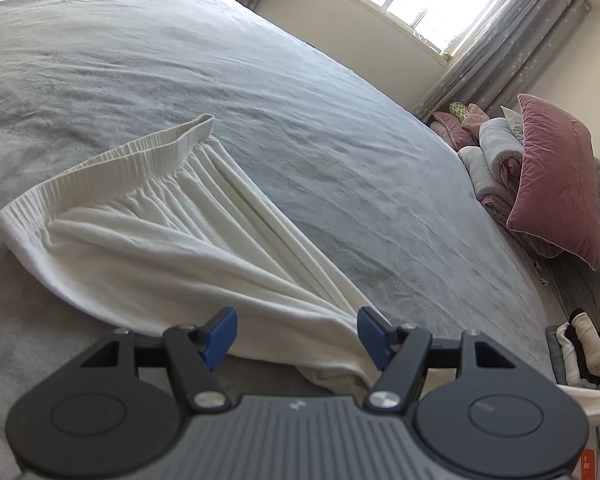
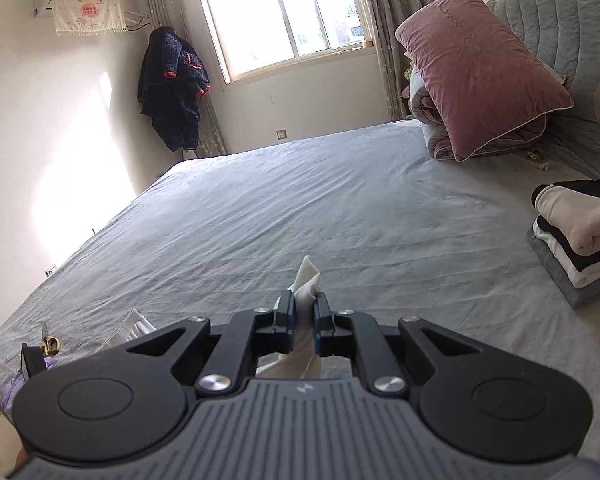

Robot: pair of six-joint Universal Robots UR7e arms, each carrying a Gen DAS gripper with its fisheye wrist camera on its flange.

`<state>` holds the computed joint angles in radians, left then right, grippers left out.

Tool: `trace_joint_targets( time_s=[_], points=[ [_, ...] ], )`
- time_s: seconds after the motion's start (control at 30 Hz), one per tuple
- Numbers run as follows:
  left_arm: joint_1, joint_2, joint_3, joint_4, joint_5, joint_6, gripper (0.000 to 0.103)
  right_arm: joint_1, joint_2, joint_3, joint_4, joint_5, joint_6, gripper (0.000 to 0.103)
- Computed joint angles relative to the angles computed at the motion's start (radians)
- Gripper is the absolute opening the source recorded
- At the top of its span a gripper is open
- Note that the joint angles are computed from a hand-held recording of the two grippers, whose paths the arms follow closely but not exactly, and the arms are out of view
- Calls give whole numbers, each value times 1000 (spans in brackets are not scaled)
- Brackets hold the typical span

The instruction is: Fold clothes

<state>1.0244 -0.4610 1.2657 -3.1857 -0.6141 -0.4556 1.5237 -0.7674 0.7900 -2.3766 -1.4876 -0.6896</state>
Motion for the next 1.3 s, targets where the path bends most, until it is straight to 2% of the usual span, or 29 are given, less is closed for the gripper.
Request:
trace_joint_targets(
  time_s=[0.17, 0.27, 0.53, 0.73, 0.9, 0.97, 1.0, 1.03, 1.17, 1.3],
  points=[
    [-9, 9, -2, -34, -2, 49, 67, -29, -86, 126, 29, 23, 15, 11],
    [-12, 16, -10, -28, -12, 64, 67, -49, -134, 215, 36, 11, 27, 11],
    [-19, 39, -40, 4, -26, 85, 67, -93, -161, 310, 66, -75, 80, 11],
    [-16, 54, -67, 33, -33, 71, 67, -121, -171, 398, 22, -150, 40, 13],
    [-12, 70, -100, 51, -41, 56, 67, -122, -153, 386, 25, -189, 37, 19],
    [-13, 82, -118, 38, -39, 59, 63, -117, -143, 375, 11, -195, 25, 32],
    [-13, 88, -127, 28, -38, 63, 61, -116, -139, 371, 2, -193, 16, 46],
    [-13, 94, -137, 18, -45, 70, 59, -114, -136, 367, -6, -187, 6, 49],
    [-9, 114, -178, 25, -76, 75, 55, -105, -101, 323, -14, -174, -32, 49],
    [-2, 145, -243, 78, -109, 67, 54, -99, -38, 234, 31, -168, -9, 49]
  ],
)
